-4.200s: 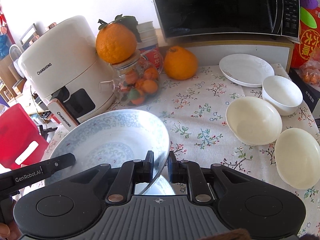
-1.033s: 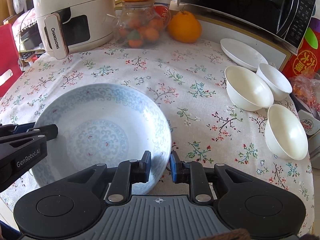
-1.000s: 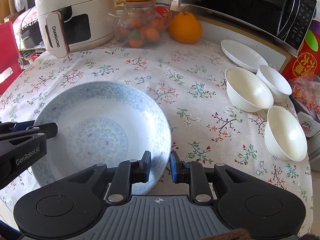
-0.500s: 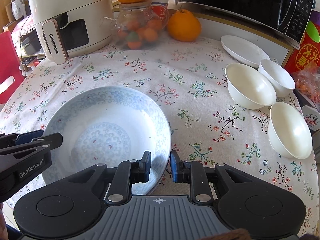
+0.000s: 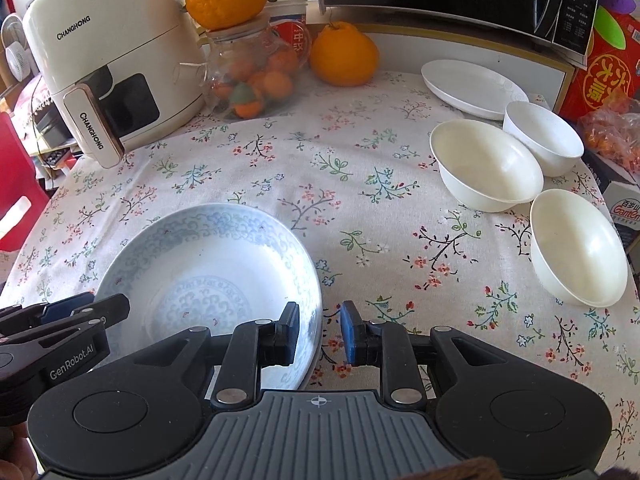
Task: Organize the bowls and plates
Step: 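Lower the blue-patterned plate onto the tablecloth with the left tool, then open the left tool fingers to release the plate rim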
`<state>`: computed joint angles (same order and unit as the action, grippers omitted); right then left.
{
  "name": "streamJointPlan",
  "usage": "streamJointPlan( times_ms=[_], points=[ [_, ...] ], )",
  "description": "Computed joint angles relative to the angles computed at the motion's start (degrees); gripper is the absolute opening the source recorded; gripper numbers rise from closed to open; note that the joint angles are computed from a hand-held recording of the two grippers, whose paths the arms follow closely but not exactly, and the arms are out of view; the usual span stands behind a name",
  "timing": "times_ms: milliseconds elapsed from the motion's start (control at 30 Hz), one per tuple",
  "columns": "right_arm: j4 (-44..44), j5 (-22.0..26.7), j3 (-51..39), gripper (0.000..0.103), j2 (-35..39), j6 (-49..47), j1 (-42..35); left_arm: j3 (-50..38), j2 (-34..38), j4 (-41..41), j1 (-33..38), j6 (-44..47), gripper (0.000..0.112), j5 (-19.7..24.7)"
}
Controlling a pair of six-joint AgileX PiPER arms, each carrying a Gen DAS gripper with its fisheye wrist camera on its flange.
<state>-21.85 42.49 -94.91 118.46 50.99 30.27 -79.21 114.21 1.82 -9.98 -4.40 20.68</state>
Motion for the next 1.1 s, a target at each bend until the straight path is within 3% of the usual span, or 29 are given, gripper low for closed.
streamJointPlan(
  times_ms=[367,733,933,1100],
  points=[
    [2.91,-2.91,2.29,0.024,-2.70,1.49,-3.78,-7.30,2.43,-9.22,2.43,4.19,0.028,4.52],
    [2.54,-4.31,2.55,0.063,-3.56,2.85,-5.17,-9.95,3.09,-9.75,-1.14,4.43,0.031,4.95],
    [-2.61,-5.32,4.67,0.075,-5.18,7.33,-6.18,-13.70,5.22,-9.94,-2.84,4.59,0.036,6.61],
    [-1.45,-7.92,7.30,0.077,-6.88,7.28,-8.81,-17.56,7.47,-9.79,-4.43,4.55,0.043,8.16]
  ],
)
